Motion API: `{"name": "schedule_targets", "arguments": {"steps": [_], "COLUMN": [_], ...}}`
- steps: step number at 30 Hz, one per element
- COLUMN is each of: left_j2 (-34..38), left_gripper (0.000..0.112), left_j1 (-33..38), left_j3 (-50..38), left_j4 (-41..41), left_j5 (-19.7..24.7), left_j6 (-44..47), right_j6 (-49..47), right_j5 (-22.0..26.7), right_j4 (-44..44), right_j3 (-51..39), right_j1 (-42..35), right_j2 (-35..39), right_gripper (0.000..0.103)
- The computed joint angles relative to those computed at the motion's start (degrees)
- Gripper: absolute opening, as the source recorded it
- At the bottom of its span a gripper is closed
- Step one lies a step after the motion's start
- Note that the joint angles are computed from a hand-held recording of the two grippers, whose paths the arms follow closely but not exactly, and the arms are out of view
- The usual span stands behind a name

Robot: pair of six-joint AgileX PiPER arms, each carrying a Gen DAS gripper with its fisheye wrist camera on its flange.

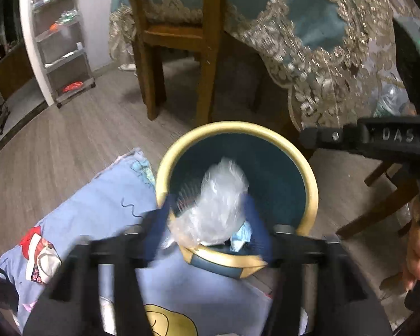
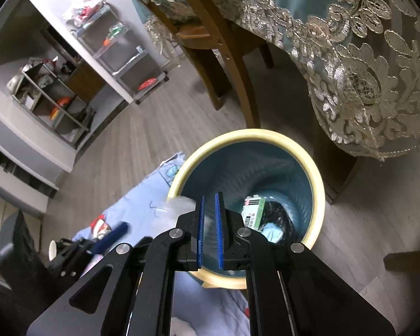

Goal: Collect trash
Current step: 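Carry the mask and plastic bag over the bin and open both tools, then move both open tools back over the remaining trash on the cushion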

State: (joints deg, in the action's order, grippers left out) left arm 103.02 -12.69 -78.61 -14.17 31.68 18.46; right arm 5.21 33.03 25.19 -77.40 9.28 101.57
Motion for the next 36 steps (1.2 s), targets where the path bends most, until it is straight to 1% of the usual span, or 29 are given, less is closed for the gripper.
{"name": "schedule_targets", "arguments": {"steps": [2,4,5,6,7,9,10,11,12,14,15,18,22,24,25,28,29,36], "left_j2": [-1.0,-1.6,-2.3,-3.0,-4.2,-6.2,-7.3,-9.3,-10.9,-15.0,-16.8,-21.7,-28.1,-31.0,-32.7,-35.8,-36.8,-39.0], "left_gripper": [0.074,0.078,0.080,0.082,0.083,0.085,0.086,0.089,0.093,0.097,0.097,0.097,0.097,0.097,0.097,0.097,0.097,0.097], "left_j1": [0.6,1.4,1.6,1.7,1.8,2.4,2.7,3.2,3.8,5.2,6.0,9.0,15.1,18.8,21.7,29.5,33.5,54.3], "left_j3": [1.1,1.8,2.6,3.5,4.8,6.8,7.8,9.5,10.9,14.1,15.4,18.8,22.8,24.5,25.4,26.7,27.0,26.6], "left_j4": [-0.4,-1.3,-0.5,0.6,2.1,2.3,2.3,2.2,2.1,1.4,0.5,-0.8,-2.6,-4.5,-6.1,-11.4,-14.1,-23.7], "left_j5": [-1.1,-1.1,-1.5,-2.0,-2.4,-2.7,-2.6,-2.8,-3.0,-3.6,-3.5,-2.3,0.4,1.8,3.1,6.9,9.1,20.0], "left_j6": [-0.3,-0.1,-0.9,-1.6,-2.4,-1.7,-1.4,-0.9,-0.6,0.4,1.5,4.0,9.1,13.0,16.1,24.2,28.2,44.8], "right_j6": [-0.2,-0.5,-0.4,-0.3,0.4,1.4,1.6,1.8,1.8,2.8,4.2,8.8,13.9,16.2,19.0,23.8,25.1,32.5], "right_j5": [0.1,0.8,1.1,1.1,1.1,0.8,0.6,-0.1,-1.1,-2.3,-3.2,-3.6,-2.7,-3.2,-3.1,-2.1,-2.0,-0.8], "right_j4": [0.2,0.4,0.2,-0.1,-1.0,-2.7,-3.3,-4.1,-4.7,-6.6,-8.6,-14.2,-21.7,-24.9,-28.3,-33.7,-34.9,-38.0], "right_j3": [0.0,-0.3,-0.5,-0.4,-0.7,-0.4,0.0,0.7,1.6,2.8,3.7,4.8,5.5,6.6,7.1,7.8,8.1,10.3], "right_j1": [-0.1,-0.2,-0.2,0.0,0.2,0.8,1.0,1.4,1.8,2.7,3.5,6.2,10.9,13.1,14.9,18.3,19.5,25.1], "right_j2": [0.0,0.1,0.0,-0.2,-0.4,-1.3,-1.7,-2.6,-3.6,-5.0,-6.1,-8.0,-9.7,-10.7,-11.2,-11.9,-12.0,-12.8], "right_gripper": [0.009,0.009,0.013,0.023,0.030,0.059,0.066,0.079,0.087,0.093,0.095,0.097,0.097,0.097,0.097,0.098,0.098,0.098]}}
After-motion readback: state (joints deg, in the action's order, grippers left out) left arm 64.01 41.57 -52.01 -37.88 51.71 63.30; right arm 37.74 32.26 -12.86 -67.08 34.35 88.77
